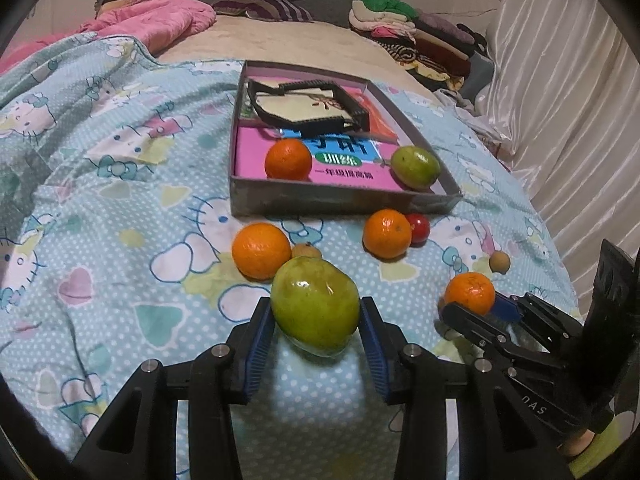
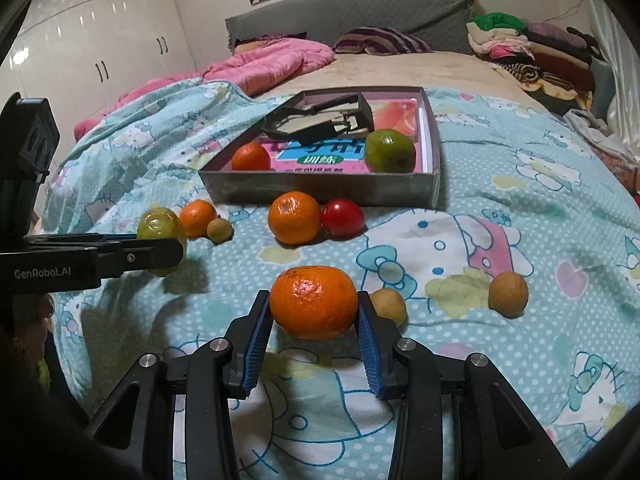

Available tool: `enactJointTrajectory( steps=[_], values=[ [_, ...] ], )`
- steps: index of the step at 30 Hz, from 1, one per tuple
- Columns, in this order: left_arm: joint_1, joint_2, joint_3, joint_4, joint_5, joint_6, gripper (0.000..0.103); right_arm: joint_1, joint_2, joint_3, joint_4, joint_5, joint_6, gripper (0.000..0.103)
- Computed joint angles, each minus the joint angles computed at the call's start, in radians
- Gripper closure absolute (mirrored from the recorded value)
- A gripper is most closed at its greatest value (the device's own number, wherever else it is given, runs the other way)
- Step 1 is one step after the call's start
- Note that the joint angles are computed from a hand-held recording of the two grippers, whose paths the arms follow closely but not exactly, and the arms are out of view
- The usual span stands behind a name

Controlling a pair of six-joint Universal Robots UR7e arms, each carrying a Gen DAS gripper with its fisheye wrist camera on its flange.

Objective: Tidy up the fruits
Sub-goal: 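Grasp an orange with the right gripper while the left grasps a green pear-shaped fruit, then carry both held fruits over the pink book inside the grey tray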

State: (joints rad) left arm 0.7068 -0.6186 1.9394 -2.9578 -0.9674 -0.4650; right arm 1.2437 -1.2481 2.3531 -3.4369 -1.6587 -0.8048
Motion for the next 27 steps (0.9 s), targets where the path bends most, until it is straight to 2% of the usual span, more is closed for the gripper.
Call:
enactJointTrajectory(
  steps=[13, 27],
  values=[
    [0.0, -0.008, -0.027, 0.009, 0.026, 0.022, 0.06, 0.025, -0.031, -0.014, -0.009, 0.014, 0.01, 0.061],
    [0.011, 0.021, -0.117, 0.037, 0.026, 0.054, 0.06, 0.057, -0.018, -0.115, 0.019, 0.008, 0.033, 0.061]
  ],
)
